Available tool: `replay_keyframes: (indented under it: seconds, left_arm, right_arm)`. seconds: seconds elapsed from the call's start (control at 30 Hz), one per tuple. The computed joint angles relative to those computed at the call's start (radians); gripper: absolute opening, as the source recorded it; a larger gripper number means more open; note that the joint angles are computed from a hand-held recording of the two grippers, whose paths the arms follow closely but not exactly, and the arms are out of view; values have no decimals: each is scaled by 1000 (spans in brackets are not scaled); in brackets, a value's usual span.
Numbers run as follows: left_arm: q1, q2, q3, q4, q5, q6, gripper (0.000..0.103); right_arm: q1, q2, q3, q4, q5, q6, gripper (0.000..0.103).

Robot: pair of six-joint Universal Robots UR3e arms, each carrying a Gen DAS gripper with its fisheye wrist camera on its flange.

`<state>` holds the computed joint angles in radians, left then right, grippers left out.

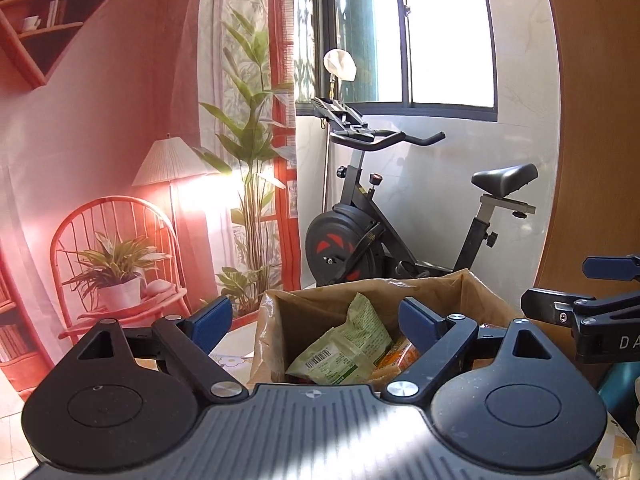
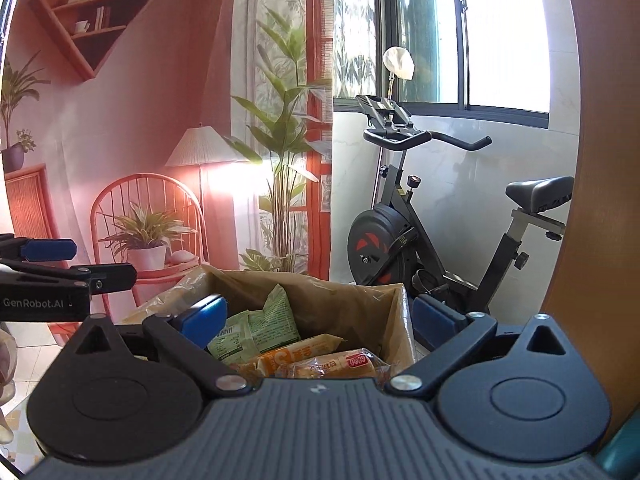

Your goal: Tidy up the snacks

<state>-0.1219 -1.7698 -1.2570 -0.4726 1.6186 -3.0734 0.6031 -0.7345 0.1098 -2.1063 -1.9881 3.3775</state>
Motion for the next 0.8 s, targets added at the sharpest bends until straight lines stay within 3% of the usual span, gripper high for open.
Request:
replay_keyframes:
  seconds: [0.1, 0.3, 0.43, 0.8]
  left_arm:
    - [-12, 89, -94, 34, 50, -32, 92]
    - [-53, 195, -183, 59, 149, -33, 95]
    - [-54, 241, -212, 44, 155, -42, 95]
    - [-75, 319, -291, 67, 213, -77, 95]
  right_arm:
    - [43, -68, 109, -47, -44, 16, 101]
    - [113, -90, 116, -45, -111, 48, 101]
    - [153, -69, 79, -31, -156, 55, 101]
    - [200, -200, 351, -170, -208, 111, 101]
